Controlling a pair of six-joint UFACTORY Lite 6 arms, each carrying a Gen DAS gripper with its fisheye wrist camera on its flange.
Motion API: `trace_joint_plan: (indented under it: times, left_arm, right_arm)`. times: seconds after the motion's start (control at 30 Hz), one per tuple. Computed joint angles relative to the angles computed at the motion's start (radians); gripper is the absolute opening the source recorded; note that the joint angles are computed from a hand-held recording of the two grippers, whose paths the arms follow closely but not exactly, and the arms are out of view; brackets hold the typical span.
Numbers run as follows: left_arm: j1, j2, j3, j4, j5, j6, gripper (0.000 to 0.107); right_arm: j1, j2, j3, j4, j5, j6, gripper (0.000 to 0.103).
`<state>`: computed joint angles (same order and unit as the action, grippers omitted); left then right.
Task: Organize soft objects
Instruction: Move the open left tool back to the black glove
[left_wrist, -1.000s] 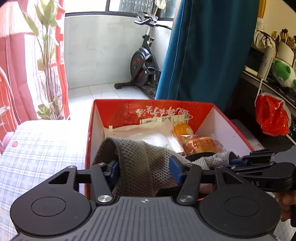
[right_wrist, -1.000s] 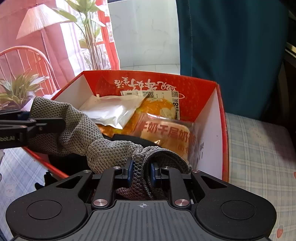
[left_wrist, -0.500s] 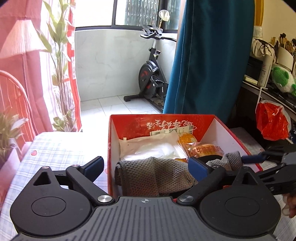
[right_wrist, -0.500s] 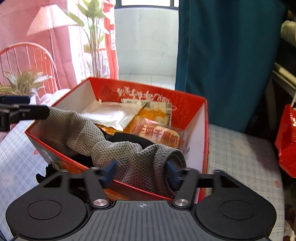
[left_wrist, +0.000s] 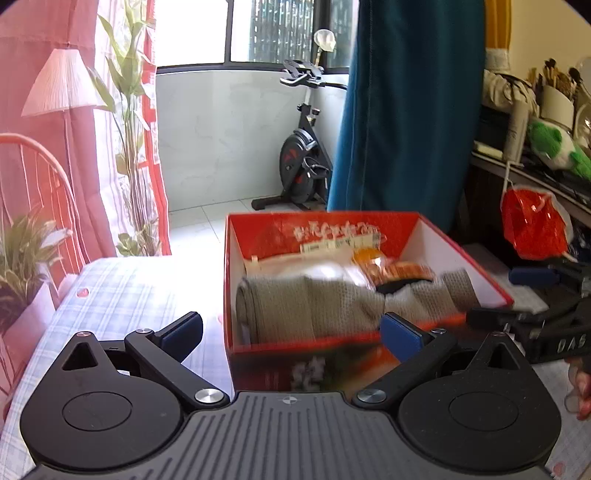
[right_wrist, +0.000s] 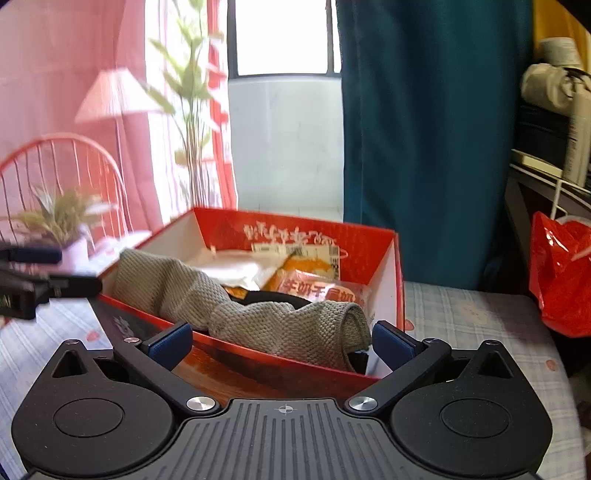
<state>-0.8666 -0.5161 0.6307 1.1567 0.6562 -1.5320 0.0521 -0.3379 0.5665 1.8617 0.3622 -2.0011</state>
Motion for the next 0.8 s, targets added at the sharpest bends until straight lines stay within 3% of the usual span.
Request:
trace_joint_plan:
  times: [0.17,0.33,0.4,0.47,0.57,0.63,0.8]
  left_arm:
    - [-0.023,-0.063,-0.116,-0.009,-0.011,-0.039,0.103]
    - [0.081,-0.124,-0.221,-0.047,-0.137,-0.020,0.100]
    - [0.135,-0.113,-0.240,-0.046,-0.195,-0.029,0.091]
    - [0.187,-0.088,-0.252,-0.039,-0.259,-0.050,0.074]
    - [0.227,-0.002,-0.255,0.097,-0.319,-0.205,0.059]
    - [0.242,0.060,-0.255,0.236,-0.342,-0.349,0.053]
    - [0.267,0.186,-0.243,0.498,-0.371,-0.645,0.047]
  right_arm:
    - [-0.025,-0.068,-0.139,0.195,0.090,-0.197,0.103]
    - [0.013,-0.034,-0.203,0.322,0.107,-0.298,0.102]
    - [0.043,0.015,-0.207,0.402,0.111,-0.360,0.102]
    - [0.080,0.062,-0.218,0.524,0.123,-0.458,0.099]
    - [0.145,0.165,-0.206,0.699,0.143,-0.573,0.089]
    - [0.173,0.232,-0.196,0.776,0.171,-0.618,0.080]
    - [0.225,0.364,-0.145,0.895,0.207,-0.669,0.070]
